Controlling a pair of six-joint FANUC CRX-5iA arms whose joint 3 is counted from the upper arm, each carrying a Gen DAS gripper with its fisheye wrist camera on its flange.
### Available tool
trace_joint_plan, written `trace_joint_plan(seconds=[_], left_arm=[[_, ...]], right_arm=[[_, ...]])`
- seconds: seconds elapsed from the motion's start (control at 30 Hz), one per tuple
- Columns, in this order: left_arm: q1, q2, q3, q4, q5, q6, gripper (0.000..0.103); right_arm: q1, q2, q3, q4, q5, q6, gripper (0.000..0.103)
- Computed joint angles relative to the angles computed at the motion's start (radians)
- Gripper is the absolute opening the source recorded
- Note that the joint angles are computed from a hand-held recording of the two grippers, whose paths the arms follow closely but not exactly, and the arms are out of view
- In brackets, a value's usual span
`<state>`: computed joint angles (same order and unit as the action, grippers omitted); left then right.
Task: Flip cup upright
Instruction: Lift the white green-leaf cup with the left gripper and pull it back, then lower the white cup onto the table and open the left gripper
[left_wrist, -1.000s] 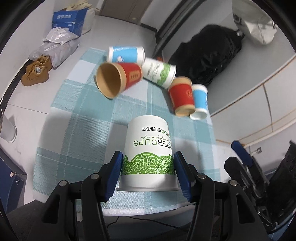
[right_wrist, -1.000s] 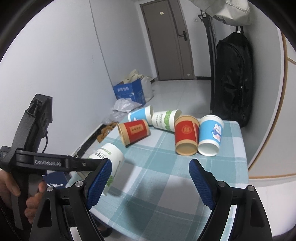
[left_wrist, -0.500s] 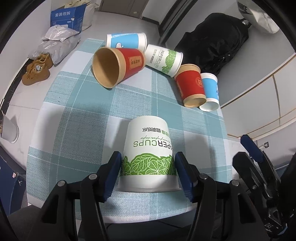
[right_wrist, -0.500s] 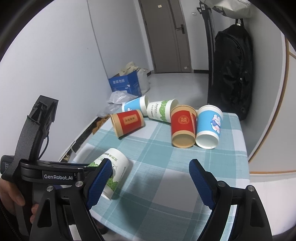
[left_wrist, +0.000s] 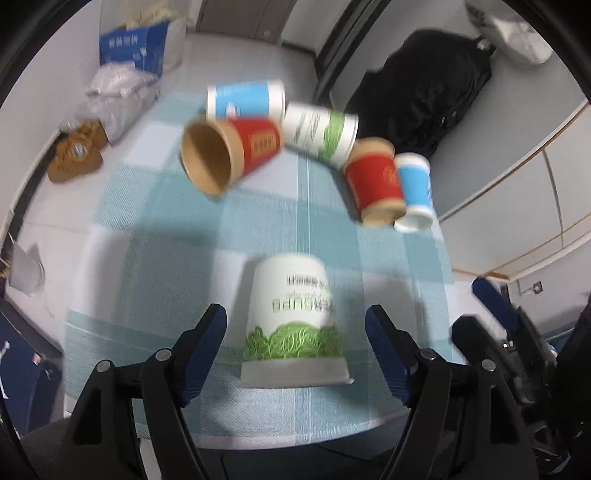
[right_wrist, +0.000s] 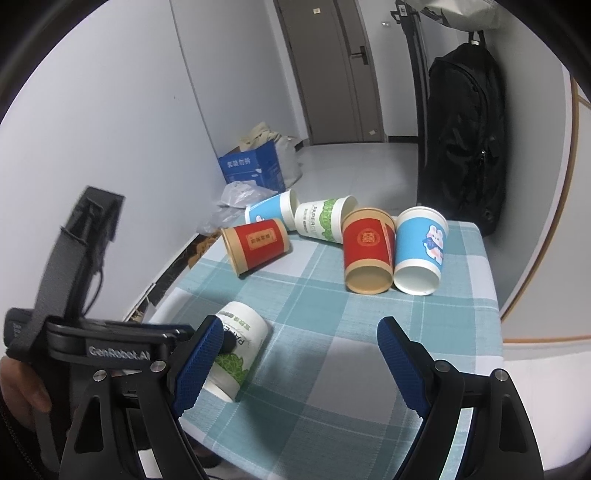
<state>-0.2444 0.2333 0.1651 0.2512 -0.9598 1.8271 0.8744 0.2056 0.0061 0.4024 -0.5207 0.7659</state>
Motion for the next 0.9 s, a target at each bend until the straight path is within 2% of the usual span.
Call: trace_joint_plan(seconds=[0.17, 0.27, 0.43, 0.5, 0.57, 0.7, 0.8, 0.9], left_arm=[[-0.029, -0.076, 0.017, -0.175, 0.077, 0.087, 0.074], [-0.077, -0.130, 0.037, -0.386, 0.105, 0.222, 0.074], [-0.115, -0.185, 0.029, -0.556, 0.136, 0.340, 0.074], [-0.127, -0.194, 0.031, -0.603, 0.139, 0.370, 0.075], [-0.139, -0.198, 0.034, -0.642, 0.143, 0.395, 0.087], [-0.141, -0.203, 0.030, -0.659, 0.158, 0.371, 0.088], [-0.133, -0.210, 0.017, -0.642, 0.168, 0.363, 0.088], [-0.144, -0.216, 0.016, -0.672, 0.168, 0.392, 0.088]], right_arm=[[-0.001, -0.026, -0.046, 0.065, 0.062, -0.062, 0.086], [0.000, -0.047, -0.094, 0.158, 0.117, -0.126, 0.086], [-0.007, -0.066, -0.139, 0.266, 0.176, -0.218, 0.086], [-0.012, -0.072, -0.154, 0.310, 0.198, -0.261, 0.086], [-0.022, -0.080, -0.180, 0.382, 0.231, -0.325, 0.086], [-0.045, -0.091, -0.228, 0.567, 0.287, -0.475, 0.086], [-0.052, -0.093, -0.237, 0.610, 0.304, -0.506, 0.086], [-0.051, -0.092, -0.238, 0.627, 0.305, -0.513, 0.086]])
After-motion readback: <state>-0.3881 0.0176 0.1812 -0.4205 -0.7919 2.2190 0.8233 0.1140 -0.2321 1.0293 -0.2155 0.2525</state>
